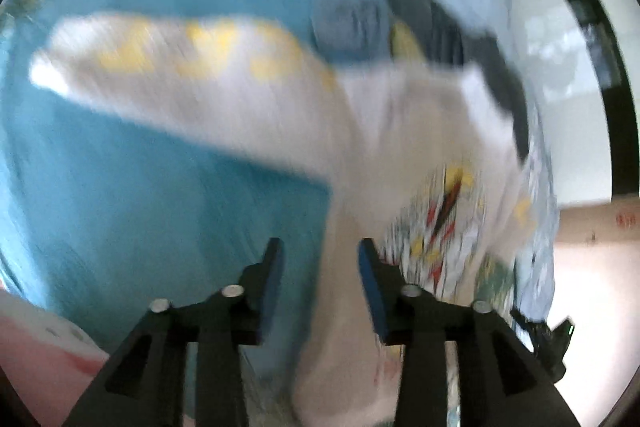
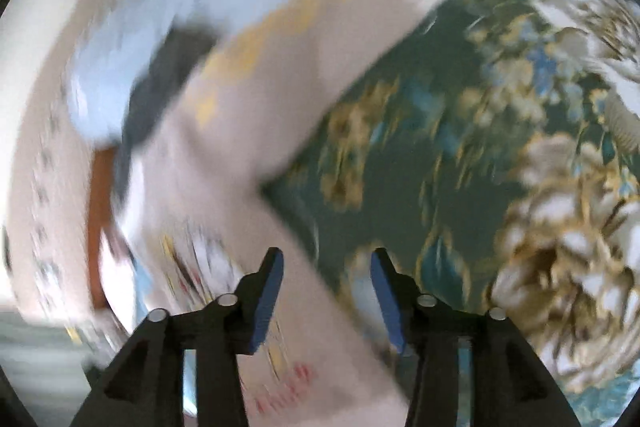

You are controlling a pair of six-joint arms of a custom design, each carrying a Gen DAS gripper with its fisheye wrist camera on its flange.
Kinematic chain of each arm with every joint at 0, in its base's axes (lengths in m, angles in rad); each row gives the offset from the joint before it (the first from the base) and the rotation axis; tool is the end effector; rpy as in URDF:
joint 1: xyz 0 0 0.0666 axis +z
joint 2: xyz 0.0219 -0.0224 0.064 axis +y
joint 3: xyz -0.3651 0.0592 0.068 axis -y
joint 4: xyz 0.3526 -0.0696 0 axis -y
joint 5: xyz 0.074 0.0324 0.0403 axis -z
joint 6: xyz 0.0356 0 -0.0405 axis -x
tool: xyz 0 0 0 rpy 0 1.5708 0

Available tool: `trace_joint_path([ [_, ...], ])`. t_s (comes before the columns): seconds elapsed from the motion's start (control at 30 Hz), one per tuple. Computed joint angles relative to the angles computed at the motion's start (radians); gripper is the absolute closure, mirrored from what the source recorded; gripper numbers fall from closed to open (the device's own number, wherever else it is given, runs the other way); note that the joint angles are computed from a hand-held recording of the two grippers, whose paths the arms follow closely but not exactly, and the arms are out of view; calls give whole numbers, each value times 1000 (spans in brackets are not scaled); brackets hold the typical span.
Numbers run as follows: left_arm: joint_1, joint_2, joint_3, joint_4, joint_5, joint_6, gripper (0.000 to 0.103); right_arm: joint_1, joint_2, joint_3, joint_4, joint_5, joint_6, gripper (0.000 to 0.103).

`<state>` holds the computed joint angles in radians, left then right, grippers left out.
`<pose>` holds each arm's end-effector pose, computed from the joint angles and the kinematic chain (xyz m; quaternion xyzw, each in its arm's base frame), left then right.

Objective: Fold clothes

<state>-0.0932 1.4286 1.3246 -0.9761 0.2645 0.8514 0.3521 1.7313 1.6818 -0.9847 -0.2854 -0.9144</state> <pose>0.4362 -0.0505 0.3694 -0.3261 0.9052 -0.2234 0.1562 0.5173 0.2003 0.3696 0.2286 0.9274 0.2658 0.1304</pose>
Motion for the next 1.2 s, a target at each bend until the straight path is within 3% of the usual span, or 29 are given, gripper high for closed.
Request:
trace_joint_path([
  [0.13,100,-85,-15,-9,-94,-34,37,-66,8,-72,215,9,-235,47],
  [0.23,143,-112,-49,11,-111,-34,25,-93,63,-40,284,40,-336,47],
  [0.3,185,-128,-66,0,-76,-31,20,-113,110,22,265,62,-337,47],
  [0.47,201,-117,-108,71,-33,47,18,-140,218,175,178,114,-322,47],
  [0.73,191,-106,-117,97,-50,76,18,-162,323,285,151,156,-436,45],
  [0.87,180,-95,-110,98,-61,82,18,-158,379,385,76,175,-421,47],
  [0.9,181,-95,-112,100,-60,83,19,-156,394,414,54,180,-410,53],
  [0.93,180,-96,-113,100,-61,84,18,-155,409,444,32,185,-399,75],
  [0.97,180,-95,-113,99,-62,82,19,-154,424,474,9,184,-393,84],
  [1.1,187,-104,-116,86,-58,72,19,-154,470,572,-69,167,-379,92],
  [1.2,189,-114,-123,92,-57,75,19,-149,438,543,-29,177,-365,93],
])
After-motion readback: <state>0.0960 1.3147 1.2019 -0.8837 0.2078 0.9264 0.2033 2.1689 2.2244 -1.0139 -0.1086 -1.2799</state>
